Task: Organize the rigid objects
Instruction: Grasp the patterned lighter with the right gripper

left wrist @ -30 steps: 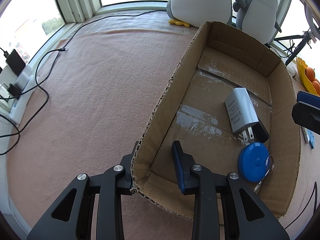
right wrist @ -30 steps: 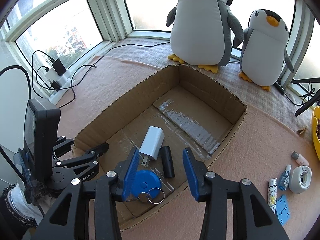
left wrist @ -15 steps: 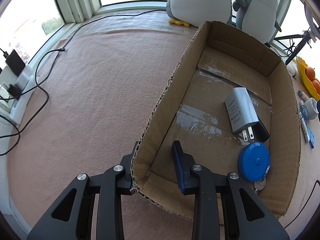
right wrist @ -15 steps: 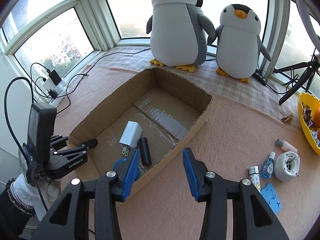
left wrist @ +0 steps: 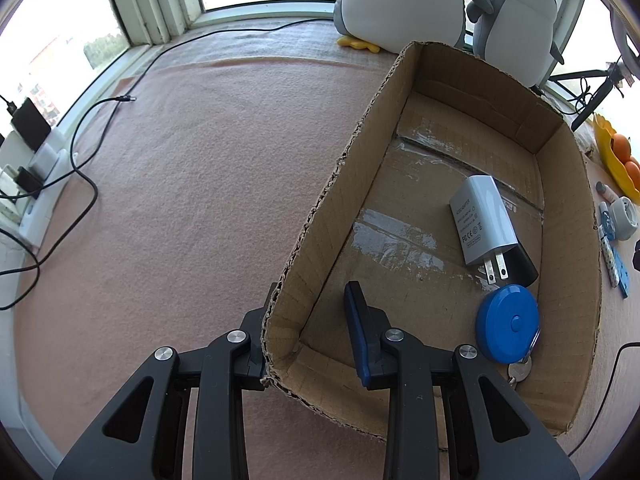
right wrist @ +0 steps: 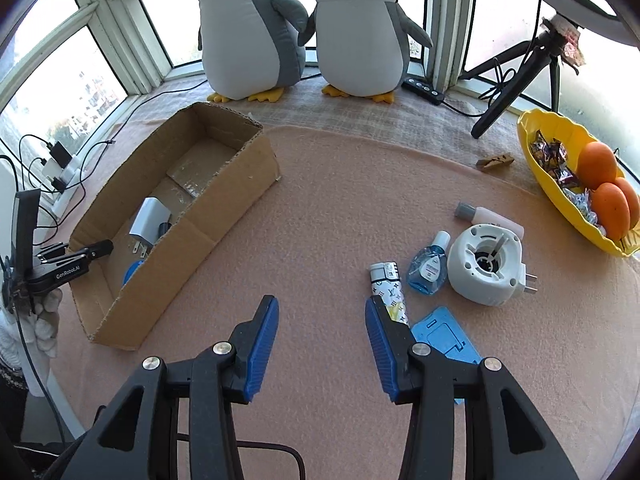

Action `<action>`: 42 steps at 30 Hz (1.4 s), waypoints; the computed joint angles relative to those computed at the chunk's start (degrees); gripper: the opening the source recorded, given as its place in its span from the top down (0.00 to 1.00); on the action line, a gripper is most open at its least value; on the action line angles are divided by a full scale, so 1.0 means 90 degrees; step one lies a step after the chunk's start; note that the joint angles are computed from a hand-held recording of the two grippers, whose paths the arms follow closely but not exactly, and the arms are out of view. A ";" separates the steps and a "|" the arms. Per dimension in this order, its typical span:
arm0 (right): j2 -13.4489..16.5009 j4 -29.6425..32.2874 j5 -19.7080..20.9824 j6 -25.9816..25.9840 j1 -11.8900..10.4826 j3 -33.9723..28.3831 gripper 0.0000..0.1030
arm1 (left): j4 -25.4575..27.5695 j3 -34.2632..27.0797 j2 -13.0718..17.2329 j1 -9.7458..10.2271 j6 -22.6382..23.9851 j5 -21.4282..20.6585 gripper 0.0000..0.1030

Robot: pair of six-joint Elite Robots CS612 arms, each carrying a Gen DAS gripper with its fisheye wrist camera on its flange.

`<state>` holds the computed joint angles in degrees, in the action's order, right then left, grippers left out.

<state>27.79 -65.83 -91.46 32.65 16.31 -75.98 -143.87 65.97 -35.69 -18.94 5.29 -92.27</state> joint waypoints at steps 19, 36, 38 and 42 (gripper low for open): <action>0.0054 0.0530 0.0288 -0.0115 -0.0212 0.0192 0.60 | -0.0019 0.0019 0.0004 0.0010 -0.0007 -0.0009 0.72; -0.0028 0.0728 0.0550 -0.0246 -0.0233 0.0402 0.80 | -0.0012 0.0012 0.0007 0.0011 -0.0007 -0.0012 0.72; -0.0024 0.0720 0.0533 -0.0203 -0.0223 0.0392 0.80 | -0.0016 0.0013 0.0007 0.0012 -0.0003 -0.0013 0.72; -0.0049 0.0689 0.0384 -0.0141 -0.0148 0.0434 0.80 | -0.0013 0.0011 0.0007 0.0011 -0.0001 -0.0013 0.72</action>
